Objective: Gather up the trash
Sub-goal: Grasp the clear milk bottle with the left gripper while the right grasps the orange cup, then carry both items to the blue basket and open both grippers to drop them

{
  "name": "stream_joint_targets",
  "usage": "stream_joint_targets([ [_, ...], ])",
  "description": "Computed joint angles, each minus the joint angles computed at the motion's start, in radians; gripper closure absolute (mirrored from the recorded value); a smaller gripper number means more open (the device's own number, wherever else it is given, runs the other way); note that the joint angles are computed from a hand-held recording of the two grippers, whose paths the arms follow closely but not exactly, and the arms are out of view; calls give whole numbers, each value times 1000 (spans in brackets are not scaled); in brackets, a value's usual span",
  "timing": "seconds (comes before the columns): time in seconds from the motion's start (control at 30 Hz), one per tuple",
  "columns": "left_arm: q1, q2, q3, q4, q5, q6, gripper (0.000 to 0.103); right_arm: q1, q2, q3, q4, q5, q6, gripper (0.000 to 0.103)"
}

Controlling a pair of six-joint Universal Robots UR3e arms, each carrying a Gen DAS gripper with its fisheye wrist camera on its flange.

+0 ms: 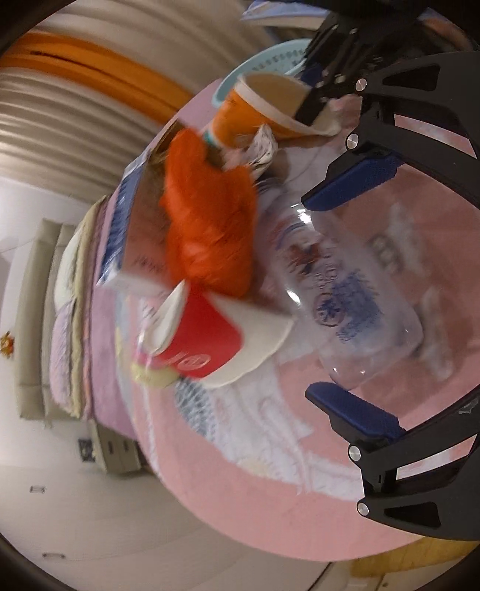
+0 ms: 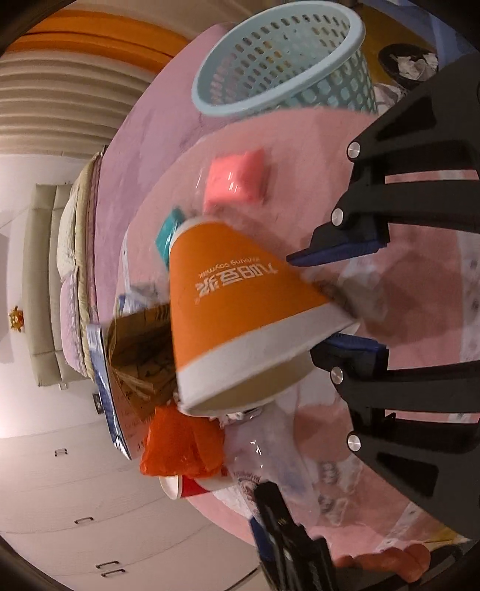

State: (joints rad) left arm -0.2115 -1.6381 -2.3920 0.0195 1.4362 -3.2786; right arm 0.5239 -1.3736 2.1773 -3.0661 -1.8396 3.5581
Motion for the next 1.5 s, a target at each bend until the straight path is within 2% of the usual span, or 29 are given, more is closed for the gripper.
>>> stream_joint_targets([
  [0.1,5,43,-32,-58,-96,11,12,-46,-78,97,-32,33,-17,74],
  [0.27,-67,51,-13,-128,-137,11,12,-174,-225,229,-53,161,-141,74],
  [0.37,-149,-8,47,-105,-49,-41,13,-278,-352,296,21,318,-238,72],
  [0.43,-214,-86,109,-81,54,-97,13,-348,-443,348,69,407,-284,52],
  [0.47,-236,-118,124,-63,81,-116,13,-365,-481,380,66,427,-285,37],
  [0.6,-283,-211,244,-113,188,-147,16,-518,-634,464,124,592,-305,35],
  [0.67,-297,-251,288,-126,222,-147,22,-573,-617,465,114,647,-288,35],
  [0.73,-313,-278,305,-127,237,-155,34,-560,-531,440,49,618,-243,35],
  [0.77,-316,-294,313,-126,234,-162,37,-546,-484,426,15,601,-218,35],
  [0.83,-303,-285,315,-138,222,-155,47,-579,-425,423,-14,653,-207,35],
  [0.9,-294,-264,272,-96,213,-156,47,-602,-370,425,-50,709,-195,35],
  [1.07,-255,-204,131,44,177,-154,49,-572,-288,396,-107,729,-156,36],
  [1.13,-266,-183,107,71,179,-171,49,-561,-268,384,-124,729,-142,41],
  [1.2,-277,-156,84,81,178,-190,49,-539,-247,344,-93,715,-138,59],
  [1.27,-297,-143,70,99,187,-205,49,-520,-241,321,-81,702,-130,63],
  [1.4,-331,-121,39,170,181,-224,49,-479,-324,328,-60,647,-142,67],
  [1.5,-359,-120,106,145,191,-234,49,-460,-424,322,-18,601,-162,67],
])
